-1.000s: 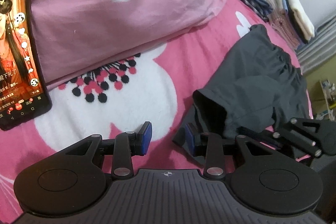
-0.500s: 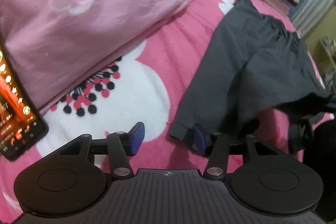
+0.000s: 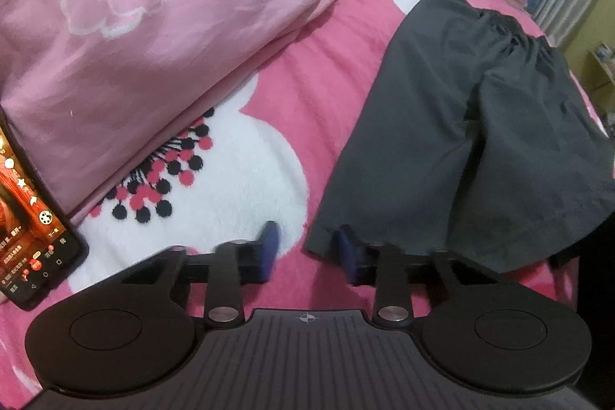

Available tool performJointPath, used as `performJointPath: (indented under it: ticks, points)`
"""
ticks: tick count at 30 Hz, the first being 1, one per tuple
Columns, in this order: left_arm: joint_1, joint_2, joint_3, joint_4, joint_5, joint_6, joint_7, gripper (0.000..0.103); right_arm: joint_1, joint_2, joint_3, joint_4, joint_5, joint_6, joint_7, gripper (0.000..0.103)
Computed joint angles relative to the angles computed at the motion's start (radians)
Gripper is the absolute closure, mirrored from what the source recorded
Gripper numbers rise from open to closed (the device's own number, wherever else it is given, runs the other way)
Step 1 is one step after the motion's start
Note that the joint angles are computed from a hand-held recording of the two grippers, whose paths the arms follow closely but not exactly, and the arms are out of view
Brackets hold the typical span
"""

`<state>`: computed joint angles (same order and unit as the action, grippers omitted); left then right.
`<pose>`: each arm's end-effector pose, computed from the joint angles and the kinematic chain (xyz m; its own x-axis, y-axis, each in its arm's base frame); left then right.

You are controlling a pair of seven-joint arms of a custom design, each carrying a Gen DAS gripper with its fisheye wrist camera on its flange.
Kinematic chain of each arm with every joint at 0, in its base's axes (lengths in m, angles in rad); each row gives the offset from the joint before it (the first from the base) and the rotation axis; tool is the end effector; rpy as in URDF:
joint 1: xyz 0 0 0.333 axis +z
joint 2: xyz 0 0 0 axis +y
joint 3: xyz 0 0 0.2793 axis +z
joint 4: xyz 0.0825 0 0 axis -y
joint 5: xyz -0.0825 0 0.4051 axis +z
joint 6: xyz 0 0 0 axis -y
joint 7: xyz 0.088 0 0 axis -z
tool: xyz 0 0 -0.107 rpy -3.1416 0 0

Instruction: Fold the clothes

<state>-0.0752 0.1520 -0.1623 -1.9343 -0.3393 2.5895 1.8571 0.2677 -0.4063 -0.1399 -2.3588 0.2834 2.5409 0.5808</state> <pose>0.6291 -0.1425 0.4175 -0.3102 -0.9340 0.1774 -0.8431 0.1840 -0.5053 0.5020 0.0573 0.5050 0.7249 -0.6405 0.2538 -0.4436 -0.7158 -0.5393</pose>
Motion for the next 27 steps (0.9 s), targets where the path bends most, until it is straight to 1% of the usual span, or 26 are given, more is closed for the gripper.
performJointPath:
  ticks: [2, 5, 7, 10, 13, 15, 17, 21, 23, 25, 26, 27]
  points:
    - [-0.002, -0.001, 0.002, 0.001, 0.001, 0.001, -0.024, 0.103, 0.009, -0.004, -0.01, 0.005, 0.016, -0.03, -0.021, 0.101]
    - [0.005, -0.012, 0.008, 0.009, -0.009, 0.0, -0.051, 0.103, 0.018, -0.002, -0.025, 0.033, 0.052, -0.115, -0.056, 0.101]
    - [0.007, -0.018, 0.017, 0.02, 0.014, 0.012, -0.09, 0.103, 0.023, 0.005, -0.038, 0.068, 0.097, -0.205, -0.081, 0.101]
    - [0.01, -0.007, 0.027, 0.053, 0.058, 0.031, -0.126, 0.103, 0.016, 0.035, -0.04, 0.119, 0.158, -0.318, -0.114, 0.101]
    - [-0.001, 0.013, 0.036, 0.078, 0.153, 0.055, -0.162, 0.103, -0.001, 0.091, -0.027, 0.179, 0.2, -0.422, -0.139, 0.101]
    - [-0.003, 0.021, 0.036, 0.088, 0.181, 0.057, -0.172, 0.103, -0.016, 0.14, -0.018, 0.232, 0.231, -0.51, -0.147, 0.101]
    - [-0.003, 0.027, 0.034, 0.092, 0.193, 0.053, -0.174, 0.103, -0.034, 0.173, -0.001, 0.268, 0.242, -0.576, -0.154, 0.101]
    - [-0.006, 0.055, 0.041, 0.114, 0.237, 0.001, -0.196, 0.103, -0.071, 0.222, 0.043, 0.322, 0.227, -0.645, -0.127, 0.101]
    - [-0.014, 0.069, 0.046, 0.124, 0.278, -0.029, -0.207, 0.103, -0.09, 0.244, 0.05, 0.349, 0.243, -0.674, -0.089, 0.101]
    - [-0.019, 0.069, 0.048, 0.118, 0.305, -0.04, -0.222, 0.1, -0.108, 0.247, 0.052, 0.357, 0.273, -0.679, -0.048, 0.101]
    - [-0.018, 0.064, 0.048, 0.113, 0.306, -0.043, -0.225, 0.097, -0.119, 0.244, 0.05, 0.355, 0.293, -0.675, -0.023, 0.099]
    - [-0.015, 0.058, 0.048, 0.107, 0.304, -0.041, -0.232, 0.086, -0.128, 0.241, 0.048, 0.353, 0.313, -0.668, 0.003, 0.099]
